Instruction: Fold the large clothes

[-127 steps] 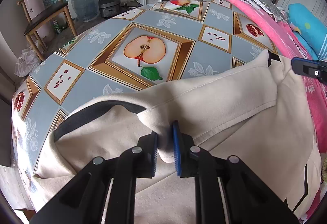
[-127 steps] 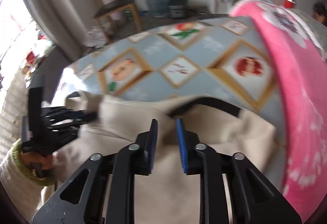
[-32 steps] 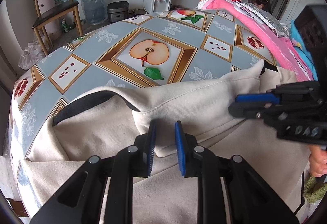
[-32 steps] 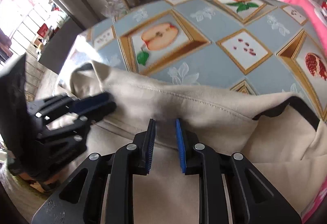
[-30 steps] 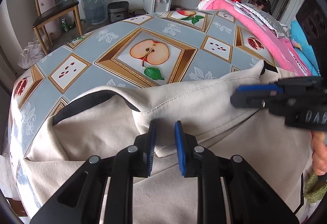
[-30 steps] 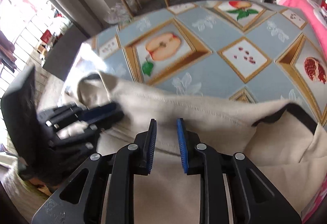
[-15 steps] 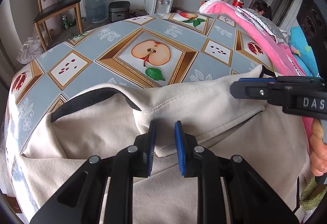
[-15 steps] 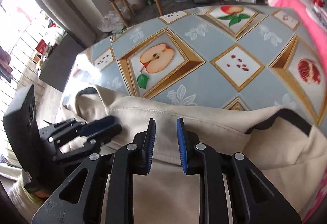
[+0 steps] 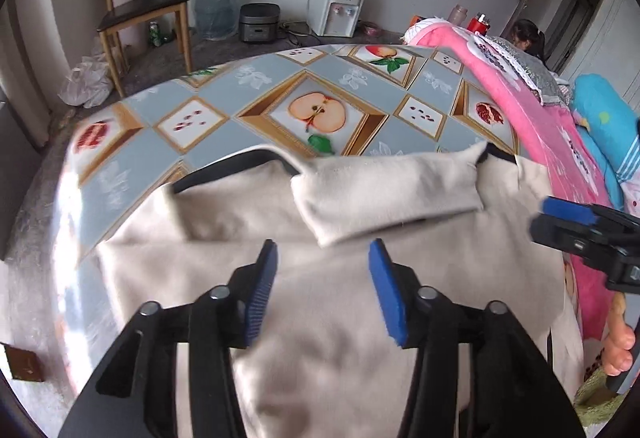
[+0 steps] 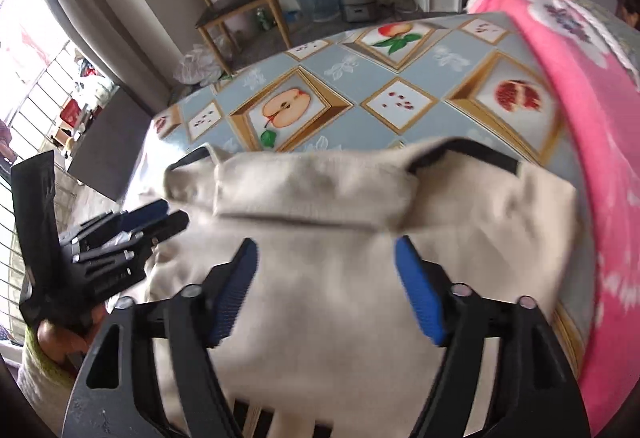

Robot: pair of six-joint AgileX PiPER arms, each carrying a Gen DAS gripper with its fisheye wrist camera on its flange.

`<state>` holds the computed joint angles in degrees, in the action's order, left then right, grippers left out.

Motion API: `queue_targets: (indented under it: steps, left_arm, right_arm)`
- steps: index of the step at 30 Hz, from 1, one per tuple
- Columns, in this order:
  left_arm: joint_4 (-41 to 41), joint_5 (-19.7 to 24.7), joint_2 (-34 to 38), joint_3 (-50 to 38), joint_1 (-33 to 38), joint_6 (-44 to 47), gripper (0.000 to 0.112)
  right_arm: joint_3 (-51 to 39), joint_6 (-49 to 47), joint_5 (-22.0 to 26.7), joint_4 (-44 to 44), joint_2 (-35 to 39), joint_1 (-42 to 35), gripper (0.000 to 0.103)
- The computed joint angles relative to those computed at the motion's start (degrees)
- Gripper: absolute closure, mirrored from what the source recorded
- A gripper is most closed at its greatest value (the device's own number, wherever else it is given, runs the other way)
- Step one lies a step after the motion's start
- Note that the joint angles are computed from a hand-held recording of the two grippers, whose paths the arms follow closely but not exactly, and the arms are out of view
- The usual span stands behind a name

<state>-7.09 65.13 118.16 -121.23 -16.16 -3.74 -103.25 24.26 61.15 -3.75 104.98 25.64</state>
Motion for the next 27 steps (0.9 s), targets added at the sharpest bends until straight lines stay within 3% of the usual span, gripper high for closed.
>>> queue_targets:
  steps: [6, 10, 13, 17, 27]
  left_arm:
    - [2.00, -7.21, -24.12, 29.23, -1.31, 1.81, 0.036]
    - [3.77, -9.80, -37.49, 46.13, -2.31, -1.22, 0.031]
    - [7.63, -9.27, -44.81, 55.82, -4.78, -6.75, 0.031]
    - [7.06, -8.84, -53.01, 65.94, -6.61, -10.72, 0.031]
    - [14.33, -12.76, -58.02, 77.03, -14.11, -22.27, 0.025]
  right_arm:
    - [23.96, 18.22, -1.17, -16.15, -20.85, 14.38, 0.008]
    - [34.33, 33.44, 2.18, -22.72, -27.97, 25.94, 0.007]
    - [39.04, 44.57, 6.04, -25.42, -28.72, 34.83, 0.007]
    - [44.13, 53.96, 5.10, -25.12, -27.49, 42.42, 0.007]
    - [47.48, 61.13, 3.46, -26.84, -21.33, 46.27, 0.007]
